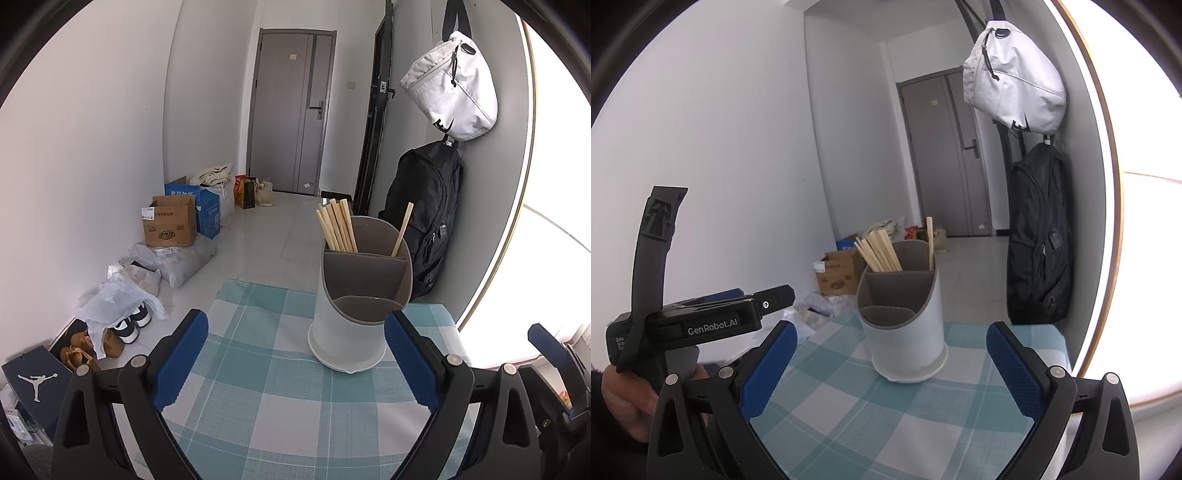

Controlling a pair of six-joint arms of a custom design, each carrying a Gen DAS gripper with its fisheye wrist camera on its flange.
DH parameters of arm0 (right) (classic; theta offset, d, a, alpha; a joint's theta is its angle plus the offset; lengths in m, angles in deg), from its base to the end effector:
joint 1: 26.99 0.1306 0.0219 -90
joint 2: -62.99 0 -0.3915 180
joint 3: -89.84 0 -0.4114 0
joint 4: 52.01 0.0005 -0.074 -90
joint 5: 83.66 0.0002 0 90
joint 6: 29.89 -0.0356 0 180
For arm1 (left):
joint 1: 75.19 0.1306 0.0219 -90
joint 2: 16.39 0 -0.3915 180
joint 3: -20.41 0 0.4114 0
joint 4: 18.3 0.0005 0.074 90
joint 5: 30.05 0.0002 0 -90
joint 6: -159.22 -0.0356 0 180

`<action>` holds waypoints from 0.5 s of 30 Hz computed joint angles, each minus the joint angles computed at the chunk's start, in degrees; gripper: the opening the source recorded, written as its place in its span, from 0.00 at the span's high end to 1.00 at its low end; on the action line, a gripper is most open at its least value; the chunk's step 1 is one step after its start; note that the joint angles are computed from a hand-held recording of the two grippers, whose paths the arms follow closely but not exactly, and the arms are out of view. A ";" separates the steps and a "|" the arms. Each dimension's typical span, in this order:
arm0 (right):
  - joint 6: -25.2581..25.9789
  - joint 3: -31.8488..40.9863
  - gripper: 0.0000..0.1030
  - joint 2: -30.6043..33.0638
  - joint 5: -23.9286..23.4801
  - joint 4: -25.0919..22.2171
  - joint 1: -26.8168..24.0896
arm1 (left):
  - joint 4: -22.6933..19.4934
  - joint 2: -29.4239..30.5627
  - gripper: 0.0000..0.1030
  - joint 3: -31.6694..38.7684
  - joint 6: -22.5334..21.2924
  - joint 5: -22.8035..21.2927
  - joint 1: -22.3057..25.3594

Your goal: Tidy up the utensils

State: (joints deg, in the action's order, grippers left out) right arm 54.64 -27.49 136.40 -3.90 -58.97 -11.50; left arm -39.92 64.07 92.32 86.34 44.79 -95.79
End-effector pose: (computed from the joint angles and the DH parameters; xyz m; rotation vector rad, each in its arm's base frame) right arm 0.4014 0.1173 0.3958 -0.2886 1.8740 0.4181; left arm 0.4313 -0.1527 0.4009 -0.0957 2.0774 -0.1245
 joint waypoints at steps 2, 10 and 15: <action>-0.05 -0.04 0.00 -0.03 0.08 0.00 -0.01 | 0.12 -0.03 0.09 -0.10 -0.01 -0.05 -0.04; 0.08 -0.03 0.00 0.01 0.33 0.00 0.17 | 0.39 -0.09 0.09 -0.16 -0.45 -0.80 -0.18; 0.04 -0.06 0.00 0.00 0.33 0.12 0.17 | 0.40 -0.01 0.09 -0.07 -0.48 -0.60 -0.22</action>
State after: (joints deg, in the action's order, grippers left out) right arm 54.68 -27.55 136.41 -3.57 -58.85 -11.33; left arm -39.52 64.06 92.26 85.86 44.19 -96.01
